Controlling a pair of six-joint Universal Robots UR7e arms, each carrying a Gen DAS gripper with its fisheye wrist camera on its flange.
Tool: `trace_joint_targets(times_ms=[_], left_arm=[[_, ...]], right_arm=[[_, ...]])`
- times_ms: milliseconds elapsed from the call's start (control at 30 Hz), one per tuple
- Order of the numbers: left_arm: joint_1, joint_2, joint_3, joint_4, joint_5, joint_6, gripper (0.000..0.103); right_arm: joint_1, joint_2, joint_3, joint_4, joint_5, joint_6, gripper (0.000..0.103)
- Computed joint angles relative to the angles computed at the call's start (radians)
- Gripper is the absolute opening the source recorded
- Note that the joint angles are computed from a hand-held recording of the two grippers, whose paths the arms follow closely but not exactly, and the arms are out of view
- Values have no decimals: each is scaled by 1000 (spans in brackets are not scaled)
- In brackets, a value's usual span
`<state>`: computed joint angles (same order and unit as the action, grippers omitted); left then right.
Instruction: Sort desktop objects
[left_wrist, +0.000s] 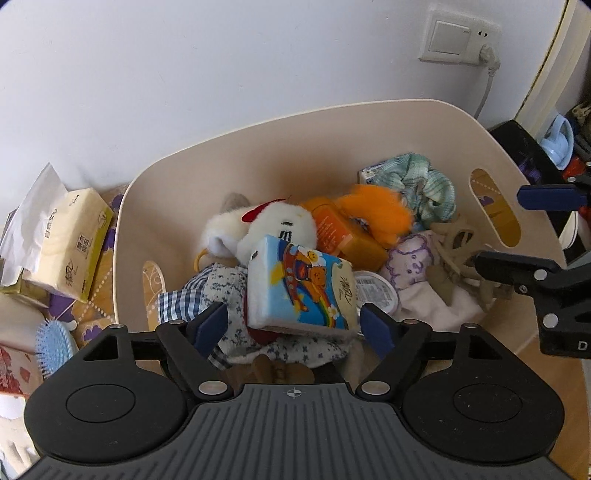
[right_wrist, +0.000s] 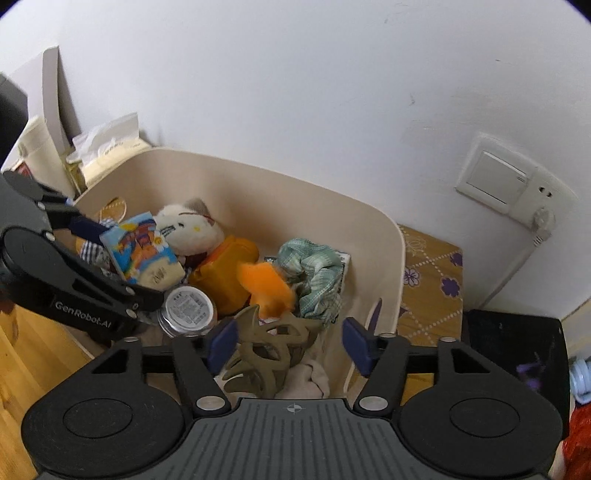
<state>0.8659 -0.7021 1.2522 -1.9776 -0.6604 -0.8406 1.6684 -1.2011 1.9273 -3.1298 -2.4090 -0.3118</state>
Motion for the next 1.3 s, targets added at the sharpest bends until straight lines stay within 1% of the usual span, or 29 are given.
trace_joint_targets(times_ms=[67,167,267,367,400,500,767,833,867,900,933,1067,1167,1300], left_arm=[[-7,-3,3,4,10,-6,80],[-16,-10,8,11,23,-19,85],[-24,-21,21,14,29,-38,85],[-33,-32,32,23,35,-46,85],[-36,-34,35,28,39,-49,85],[-47,-44,46,33,48,-60,85],[-87,-77,87,33,80,-89,85],[-98,-85,92,50,93,-112,85],[-103,-89,96,49,95,-115,85],[-108,-95,102,47,99,-118,85],[-113,-98,105,50,103,-124,85],[-136,-110,108,95,126,-180,85],[-149,-120,112,117,117,-209,86],[-172,-122,100,207,135,-297,86]], right_arm=[[10,-5,7,-10,-11,11,75],[27,-11,17,-22,-32,26,78],[46,-15,29,-35,-57,59,81],[62,-19,39,-48,-80,101,89],[67,-20,43,-54,-87,111,90],[84,-24,49,-56,-109,142,91],[128,-29,67,-93,-162,182,91],[140,-29,70,-93,-174,193,95],[146,-28,71,-98,-183,194,101],[154,-23,72,-110,-196,192,103],[163,-18,72,-126,-211,188,103],[183,-22,78,-134,-227,212,103],[200,-24,82,-129,-251,229,103],[216,-45,95,-89,-264,267,103]])
